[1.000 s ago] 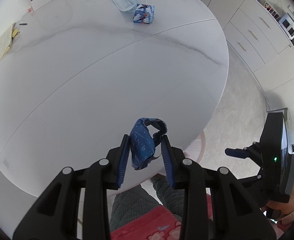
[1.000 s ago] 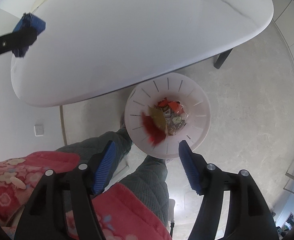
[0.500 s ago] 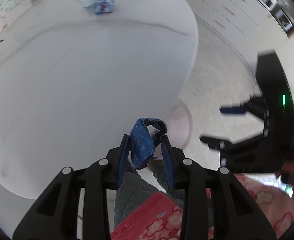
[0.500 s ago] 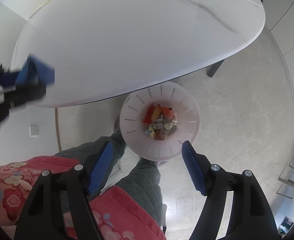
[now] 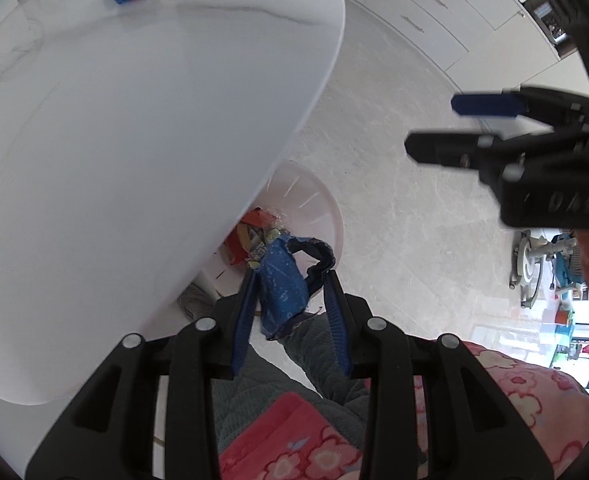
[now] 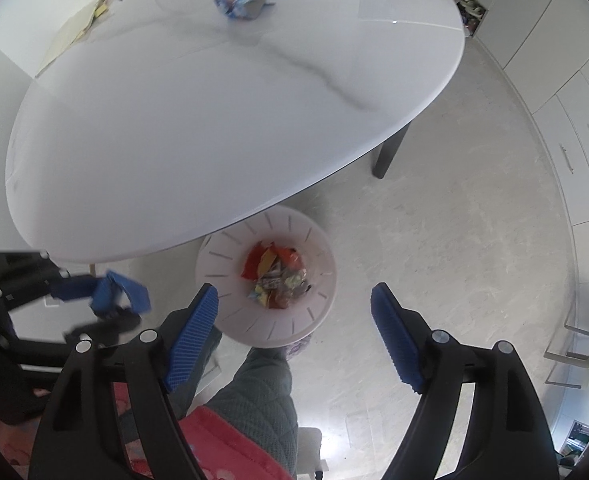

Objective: Collect trash
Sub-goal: 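Carry bag and wrapper over the bin and open both grippers, then move both tools back over the table toward the mask and box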

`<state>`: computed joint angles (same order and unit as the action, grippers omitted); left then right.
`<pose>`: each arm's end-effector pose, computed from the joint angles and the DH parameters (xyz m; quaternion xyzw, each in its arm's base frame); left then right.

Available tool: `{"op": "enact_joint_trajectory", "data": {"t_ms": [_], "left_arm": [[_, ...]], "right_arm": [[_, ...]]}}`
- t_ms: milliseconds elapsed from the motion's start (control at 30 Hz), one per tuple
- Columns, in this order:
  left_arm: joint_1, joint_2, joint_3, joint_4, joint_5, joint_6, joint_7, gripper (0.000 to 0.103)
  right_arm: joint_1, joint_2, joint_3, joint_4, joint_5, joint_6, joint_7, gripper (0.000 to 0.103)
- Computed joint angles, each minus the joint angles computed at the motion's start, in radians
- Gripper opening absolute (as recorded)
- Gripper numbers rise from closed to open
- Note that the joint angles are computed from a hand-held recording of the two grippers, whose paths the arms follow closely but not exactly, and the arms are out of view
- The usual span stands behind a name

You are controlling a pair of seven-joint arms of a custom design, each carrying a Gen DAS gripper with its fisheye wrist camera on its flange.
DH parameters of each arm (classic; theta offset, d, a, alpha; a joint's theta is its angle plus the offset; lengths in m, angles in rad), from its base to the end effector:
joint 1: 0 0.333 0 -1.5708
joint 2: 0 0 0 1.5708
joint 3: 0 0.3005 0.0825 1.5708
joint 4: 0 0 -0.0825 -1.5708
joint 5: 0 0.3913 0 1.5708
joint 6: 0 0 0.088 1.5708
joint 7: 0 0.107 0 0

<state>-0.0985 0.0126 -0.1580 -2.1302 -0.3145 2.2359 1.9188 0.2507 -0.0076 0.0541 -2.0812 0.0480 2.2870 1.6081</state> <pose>0.5377 -0.1505 0.3930 0.5387 -0.8313 0.1259 0.0527 0.5448 0.1726 0.4319 -0.7820 0.6138 -0.0455 0.0982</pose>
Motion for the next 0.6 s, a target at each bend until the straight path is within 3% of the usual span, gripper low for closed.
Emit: {"op": "enact_joint_trajectory", "data": {"t_ms": [67,233,600], "left_arm": [[-0.006,0.018,-0.004,0.013,0.01,-0.004,-0.015,0.041],[-0.014,0.012,-0.009,0.008,0.021,0.016,-0.035,0.063],[0.008,-0.047,0.009,-0.006,0.054,0.047,-0.08,0.078]], "right_arm": [[-0.003,-0.001,-0.002,0.002,0.003,0.006,-0.005,0.079],[-0.005,-0.005,-0.003,-0.002,0.016,0.021,-0.02,0.079],[-0.003,0.024,0.001,0.042,0.045,0.02,-0.021,0.079]]}}
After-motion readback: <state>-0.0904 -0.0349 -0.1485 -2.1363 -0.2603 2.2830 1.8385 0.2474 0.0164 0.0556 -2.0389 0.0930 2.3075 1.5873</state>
